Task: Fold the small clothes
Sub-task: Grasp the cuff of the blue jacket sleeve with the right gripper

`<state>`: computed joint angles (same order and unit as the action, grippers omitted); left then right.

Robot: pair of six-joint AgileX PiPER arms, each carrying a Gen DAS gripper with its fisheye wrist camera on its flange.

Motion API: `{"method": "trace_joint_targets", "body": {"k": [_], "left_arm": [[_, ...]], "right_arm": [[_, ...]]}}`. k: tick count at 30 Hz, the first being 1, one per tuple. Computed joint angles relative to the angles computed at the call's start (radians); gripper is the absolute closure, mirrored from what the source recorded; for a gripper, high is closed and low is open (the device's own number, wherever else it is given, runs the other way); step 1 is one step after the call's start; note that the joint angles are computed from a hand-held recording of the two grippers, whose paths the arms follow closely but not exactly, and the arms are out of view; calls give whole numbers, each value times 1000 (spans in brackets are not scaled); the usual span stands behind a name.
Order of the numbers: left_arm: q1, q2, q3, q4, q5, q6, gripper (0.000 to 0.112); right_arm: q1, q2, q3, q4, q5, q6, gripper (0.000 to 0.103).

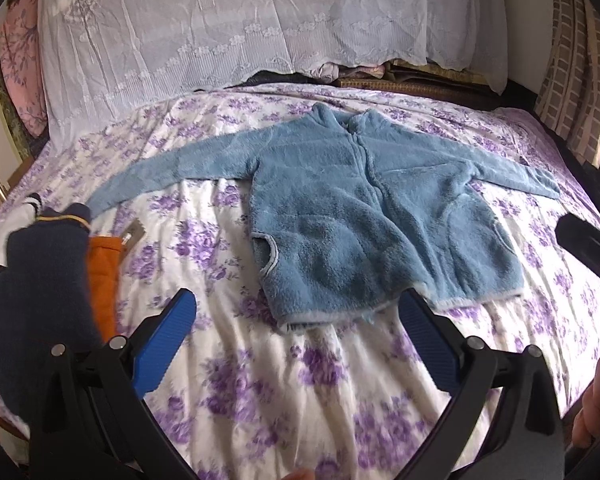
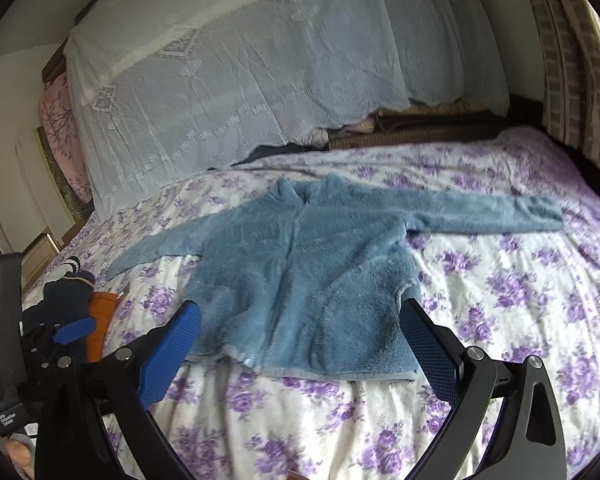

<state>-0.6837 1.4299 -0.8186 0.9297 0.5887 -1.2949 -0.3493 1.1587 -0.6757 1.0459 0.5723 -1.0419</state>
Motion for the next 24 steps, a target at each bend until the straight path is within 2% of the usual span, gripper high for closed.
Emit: {"method": "trace_joint_targets", "body": {"k": [2, 5, 8, 12, 15, 19, 20, 22, 23, 24], "left_arm": [[24, 64, -33, 41, -5, -9, 14], [59, 188, -148, 41, 54, 62, 14], [125, 296, -297, -99, 51, 261, 14], [161, 445, -522, -285, 91, 500, 14], [142, 566, -693, -359, 154, 619, 14], [118, 710, -821, -434, 198, 741, 14], [118, 732, -825, -434, 192, 747, 13], [129, 699, -727, -397, 78, 693, 13], [139, 687, -705, -420, 49, 706, 13], [153, 685, -715, -483, 60, 760, 13]], "right_arm": [[-52, 111, -47, 53, 34, -59, 3], [-130, 294, -134, 111, 78, -113, 3], [-203, 472, -275, 109, 134, -52, 3], [-304, 646, -423, 178, 226, -32, 3], [-373, 782, -576, 163, 282, 120, 3], [-450, 962, -812, 130, 342, 322, 4], [-469, 1021, -898, 116, 356, 382, 4], [-485, 1092, -1010, 71, 355, 478, 5], [-494, 1137, -1082, 41, 355, 536, 7], [-504, 1193, -1168, 15, 365, 598, 11]]}}
